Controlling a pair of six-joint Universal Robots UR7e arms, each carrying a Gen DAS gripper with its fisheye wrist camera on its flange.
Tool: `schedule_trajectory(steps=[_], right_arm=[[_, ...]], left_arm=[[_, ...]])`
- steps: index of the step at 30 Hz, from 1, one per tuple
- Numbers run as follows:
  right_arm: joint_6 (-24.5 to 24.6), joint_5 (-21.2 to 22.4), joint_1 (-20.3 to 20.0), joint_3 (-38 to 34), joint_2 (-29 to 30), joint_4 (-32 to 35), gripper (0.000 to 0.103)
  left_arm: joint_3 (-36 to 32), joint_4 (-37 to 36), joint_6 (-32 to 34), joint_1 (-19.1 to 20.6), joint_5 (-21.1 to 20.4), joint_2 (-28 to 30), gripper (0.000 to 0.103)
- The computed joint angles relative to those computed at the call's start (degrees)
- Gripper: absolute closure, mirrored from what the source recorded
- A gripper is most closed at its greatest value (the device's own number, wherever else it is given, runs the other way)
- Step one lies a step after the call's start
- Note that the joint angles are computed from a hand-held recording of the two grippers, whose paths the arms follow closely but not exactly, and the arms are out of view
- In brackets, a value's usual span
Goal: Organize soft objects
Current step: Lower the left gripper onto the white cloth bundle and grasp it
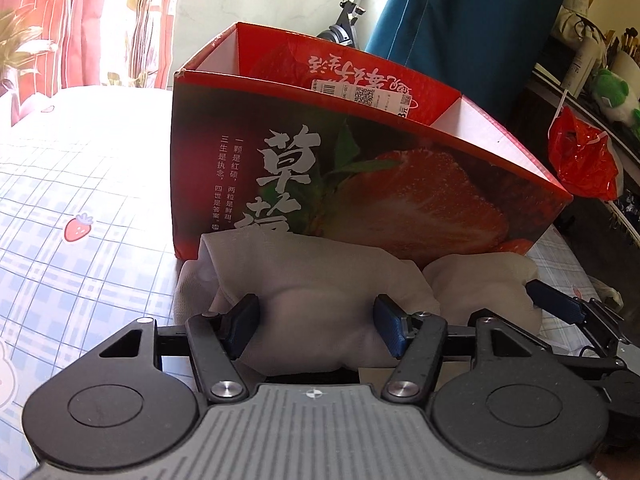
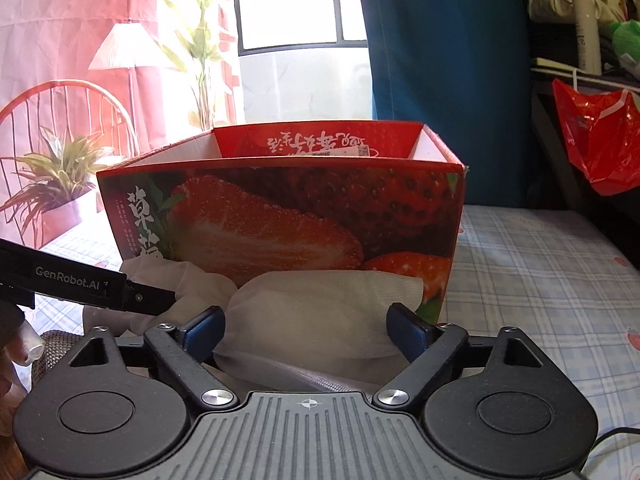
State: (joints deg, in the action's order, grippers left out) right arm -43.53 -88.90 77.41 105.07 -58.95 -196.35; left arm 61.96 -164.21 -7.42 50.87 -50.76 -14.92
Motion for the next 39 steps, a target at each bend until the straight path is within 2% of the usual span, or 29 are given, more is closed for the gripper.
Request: schedule_trajectory(steps=[6,17,20,21,26,29,35,39], right_arm=[[1.23,-0.93,0.13,-0.52,-0.02,0.62,0.017],[1.73,-4.08,0.82,-1.20,0.45,0.83,0.016],[1.43,-4.96,1.08,-1.03,0.63,-0.49,0.011],[1.43,-5.72,1.24,-1.08,0.83,-1.17,0.005],[5.30,-5.23,0.54,-2.08,0.00,3.38,0.004],[6.40,-2.53,-0.36,-2.75,-0.85,7.24,0.016],[6.56,-1.94,-0.67,-3.09,-1.33,10.01,0.027],[6.86,-1.88,-0.68,-3.96,-1.42,13.14,0.041]], left_arm=[[-0.82,0.71,-1.64,0.13,-0.10,0.28,0.031],[-0.25,-0.08,-2.38,-0.09,0.52,0.26,0.028],[-0.14,-0.37,-2.42,-0.21,1.03,0.32,0.028],[-0.07,-0.46,-2.43,-0.26,1.20,0.33,0.027],[-0.10,0.09,-3.15,-0.14,0.71,0.21,0.027],[-0.56,1.58,-4.27,0.30,-0.42,0.04,0.027],[-1.10,2.48,-4.71,0.71,-1.41,0.00,0.027],[-2.08,3.82,-4.75,1.12,-2.48,0.15,0.026]])
